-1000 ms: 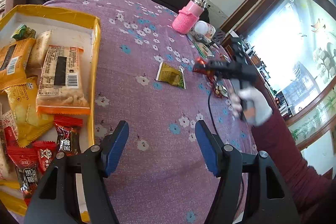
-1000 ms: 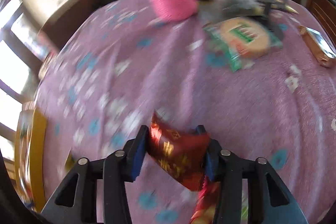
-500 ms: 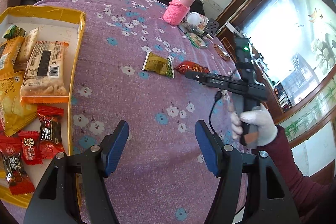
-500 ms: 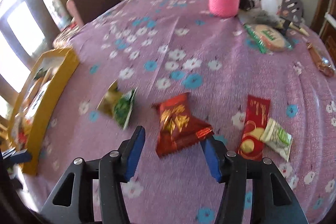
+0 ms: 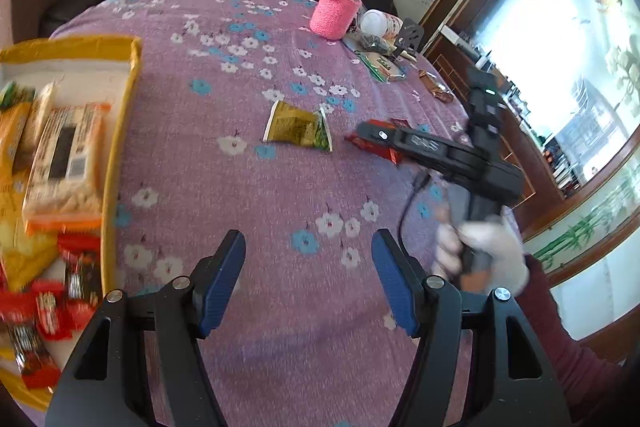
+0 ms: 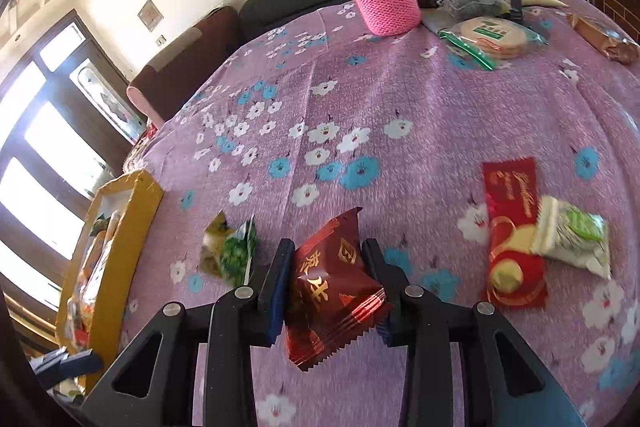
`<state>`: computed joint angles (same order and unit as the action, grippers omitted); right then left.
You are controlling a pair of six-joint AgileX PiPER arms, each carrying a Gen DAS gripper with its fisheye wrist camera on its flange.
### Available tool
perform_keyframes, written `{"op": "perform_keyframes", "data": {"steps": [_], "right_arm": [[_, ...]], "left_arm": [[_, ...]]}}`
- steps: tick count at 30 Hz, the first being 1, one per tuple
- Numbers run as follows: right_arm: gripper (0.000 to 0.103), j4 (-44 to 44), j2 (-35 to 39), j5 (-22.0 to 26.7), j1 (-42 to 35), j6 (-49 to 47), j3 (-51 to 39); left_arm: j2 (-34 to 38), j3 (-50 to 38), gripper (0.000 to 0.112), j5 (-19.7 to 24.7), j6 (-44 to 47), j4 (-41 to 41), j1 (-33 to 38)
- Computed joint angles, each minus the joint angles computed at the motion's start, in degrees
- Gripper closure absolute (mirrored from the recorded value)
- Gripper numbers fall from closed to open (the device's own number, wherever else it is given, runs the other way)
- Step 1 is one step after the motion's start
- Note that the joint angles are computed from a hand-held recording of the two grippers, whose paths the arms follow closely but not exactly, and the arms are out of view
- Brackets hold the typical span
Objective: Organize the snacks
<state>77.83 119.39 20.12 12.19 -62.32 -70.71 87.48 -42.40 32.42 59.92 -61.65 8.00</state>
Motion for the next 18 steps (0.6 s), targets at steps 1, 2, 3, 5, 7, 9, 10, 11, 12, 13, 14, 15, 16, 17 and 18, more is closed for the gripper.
{"op": "perform_keyframes", "data": {"steps": [1,2,3,5,7,9,10,11,12,13,14,15,16,17,18], "right_arm": [[0.067,2.58,-0.73,0.9,-0.52,-2.5,1.26],[0.067,5.15,-1.76,1.89,-0.96,-4.94,2.81],[0.067,8.87,-3.15,2.74,-1.35,-8.75,5.18],[0.067,14.99,-5.19,3.28,-1.62,-15.3,9.0],[0.067,19.18,-6.21,3.07,-1.59,-19.51,11.27],[0.067,19.57,-5.93,4.09,-2.37,-19.67,11.11],[0.067,19.58,-5.61,4.89,-2.99,-19.52,10.81],[0.067,19.62,-5.48,5.73,-3.75,-19.59,10.87],[0.067,19.47,-5.66,6.27,-4.37,-19.55,11.19],[0.067,19.49,-5.53,6.55,-4.76,-19.54,11.13],[0.067,19.43,-5.43,6.88,-5.31,-19.51,11.03],[0.067,19.84,-5.47,6.94,-5.54,-19.93,11.17],[0.067,20.36,-5.62,6.92,-5.82,-20.41,11.37],[0.067,20.77,-5.69,6.92,-6.16,-20.73,11.43],[0.067,20.97,-5.78,7.03,-6.55,-20.73,11.43]], "left_arm": [[0.82,-1.18,0.047,-1.13,-0.93,0.67,-1.28],[2.18,-3.06,0.047,-2.14,-2.54,1.78,-2.74],[3.32,-4.49,0.048,-2.44,-3.38,2.27,-3.47],[7.89,-10.13,0.048,-2.23,-6.07,3.59,-5.25],[12.36,-16.23,0.048,-2.11,-10.48,6.69,-6.85],[18.31,-24.97,0.048,-0.75,-15.0,10.76,-8.39],[20.68,-28.55,0.048,-0.22,-17.15,13.08,-9.07],[23.51,-32.85,0.048,0.27,-20.14,16.58,-9.88],[26.51,-37.44,0.048,0.84,-24.08,21.3,-10.73],[29.27,-41.51,0.048,2.13,-27.2,25.2,-11.25],[31.64,-44.94,0.048,4.04,-29.29,27.88,-11.52],[33.95,-48.09,0.048,6.52,-30.77,29.74,-11.53],[35.79,-50.18,0.048,9.26,-30.73,29.82,-11.22],[36.64,-50.73,0.048,11.05,-29.57,28.91,-10.89],[36.79,-50.37,0.048,11.99,-28.2,28.29,-10.84]]}}
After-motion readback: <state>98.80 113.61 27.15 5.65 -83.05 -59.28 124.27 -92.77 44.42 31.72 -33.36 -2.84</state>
